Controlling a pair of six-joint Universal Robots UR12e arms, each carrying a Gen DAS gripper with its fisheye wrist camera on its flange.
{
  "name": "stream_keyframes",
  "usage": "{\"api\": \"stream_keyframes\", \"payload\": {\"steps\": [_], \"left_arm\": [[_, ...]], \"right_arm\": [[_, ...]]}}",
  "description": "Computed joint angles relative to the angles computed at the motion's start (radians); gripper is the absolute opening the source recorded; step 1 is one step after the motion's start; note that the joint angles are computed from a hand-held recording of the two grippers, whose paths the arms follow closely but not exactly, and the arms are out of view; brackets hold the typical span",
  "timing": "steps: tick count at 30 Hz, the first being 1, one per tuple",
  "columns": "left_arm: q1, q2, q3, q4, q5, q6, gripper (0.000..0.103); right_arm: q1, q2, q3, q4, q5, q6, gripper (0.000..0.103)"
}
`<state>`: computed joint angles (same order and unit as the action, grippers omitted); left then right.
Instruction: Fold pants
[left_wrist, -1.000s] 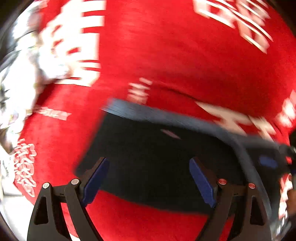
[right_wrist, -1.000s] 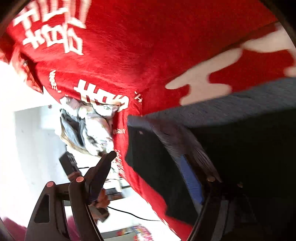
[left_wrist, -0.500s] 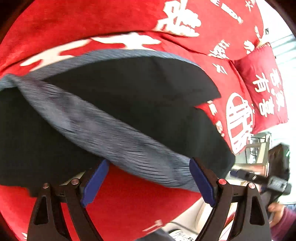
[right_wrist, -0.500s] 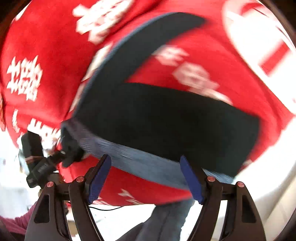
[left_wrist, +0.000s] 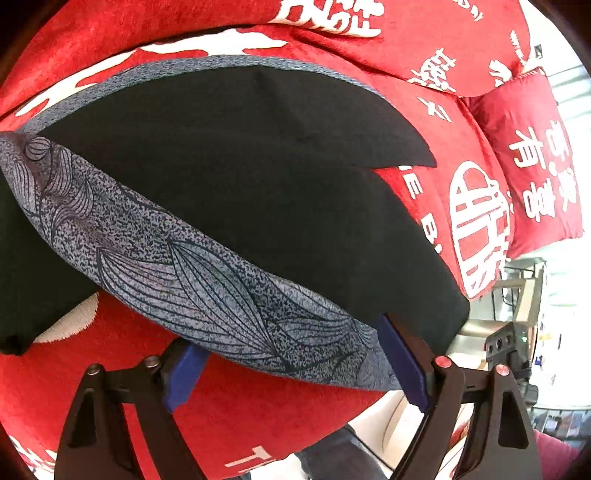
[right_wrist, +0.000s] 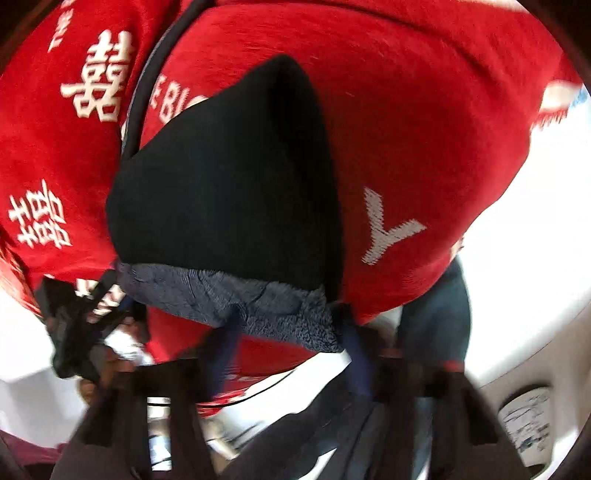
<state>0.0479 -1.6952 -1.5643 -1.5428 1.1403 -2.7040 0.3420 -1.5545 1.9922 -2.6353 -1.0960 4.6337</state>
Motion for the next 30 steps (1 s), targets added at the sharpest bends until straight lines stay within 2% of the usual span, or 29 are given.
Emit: {"api": "stream_keyframes", "payload": {"steps": [1, 4, 6, 8, 13, 15, 17, 20, 21, 22, 24, 26, 27, 28, 29, 30], "left_arm": [[-0.005, -0.002, 0.002, 0.004, 0.011, -0.016, 0.058], [-0.007, -0.017, 0.028, -0.023, 0.007, -0.063, 0.044], [-0.01, -0.026, 0.057, -0.024, -0.01, -0.103, 0.043], [-0.019, -0.036, 0.088, -0.012, -0.012, -0.128, 0.043], [-0.056, -0.09, 0.172, 0.089, -0.022, -0.209, 0.043], [-0.075, -0.128, 0.208, 0.176, -0.011, -0.258, 0.043], [-0.091, -0.166, 0.241, 0.249, 0.029, -0.294, 0.043], [-0.114, -0.223, 0.293, 0.316, 0.117, -0.325, 0.045], [-0.12, -0.236, 0.309, 0.323, 0.14, -0.329, 0.05], [-0.125, -0.249, 0.319, 0.337, 0.17, -0.334, 0.062], [-0.132, -0.265, 0.332, 0.368, 0.209, -0.35, 0.064], [-0.131, -0.278, 0.353, 0.365, 0.221, -0.356, 0.064], [-0.13, -0.278, 0.356, 0.37, 0.224, -0.361, 0.064], [-0.129, -0.276, 0.355, 0.373, 0.226, -0.363, 0.064], [-0.127, -0.273, 0.356, 0.369, 0.23, -0.363, 0.064], [-0.127, -0.273, 0.358, 0.362, 0.233, -0.36, 0.064]], "right_arm": [[-0.009, -0.005, 0.027, -0.094, 0.015, 0.045, 0.015], [-0.037, -0.003, 0.027, -0.255, 0.04, 0.091, 0.015], [-0.065, 0.001, 0.011, -0.308, 0.07, 0.088, 0.015], [-0.104, 0.015, -0.027, -0.313, 0.113, 0.039, 0.015], [-0.216, 0.102, -0.145, -0.312, 0.218, -0.09, 0.015], [-0.256, 0.127, -0.176, -0.291, 0.259, -0.144, 0.015], [-0.292, 0.171, -0.222, -0.256, 0.295, -0.203, 0.015], [-0.318, 0.238, -0.304, -0.133, 0.322, -0.31, 0.015], [-0.323, 0.264, -0.33, -0.099, 0.329, -0.349, 0.015], [-0.325, 0.287, -0.36, -0.037, 0.326, -0.382, 0.017], [-0.326, 0.313, -0.395, 0.051, 0.322, -0.424, 0.02], [-0.323, 0.337, -0.434, 0.149, 0.3, -0.473, 0.025], [-0.323, 0.346, -0.446, 0.175, 0.293, -0.489, 0.034], [-0.322, 0.354, -0.46, 0.195, 0.286, -0.5, 0.05], [-0.322, 0.355, -0.466, 0.197, 0.273, -0.505, 0.061], [-0.321, 0.351, -0.469, 0.181, 0.252, -0.51, 0.08]]}}
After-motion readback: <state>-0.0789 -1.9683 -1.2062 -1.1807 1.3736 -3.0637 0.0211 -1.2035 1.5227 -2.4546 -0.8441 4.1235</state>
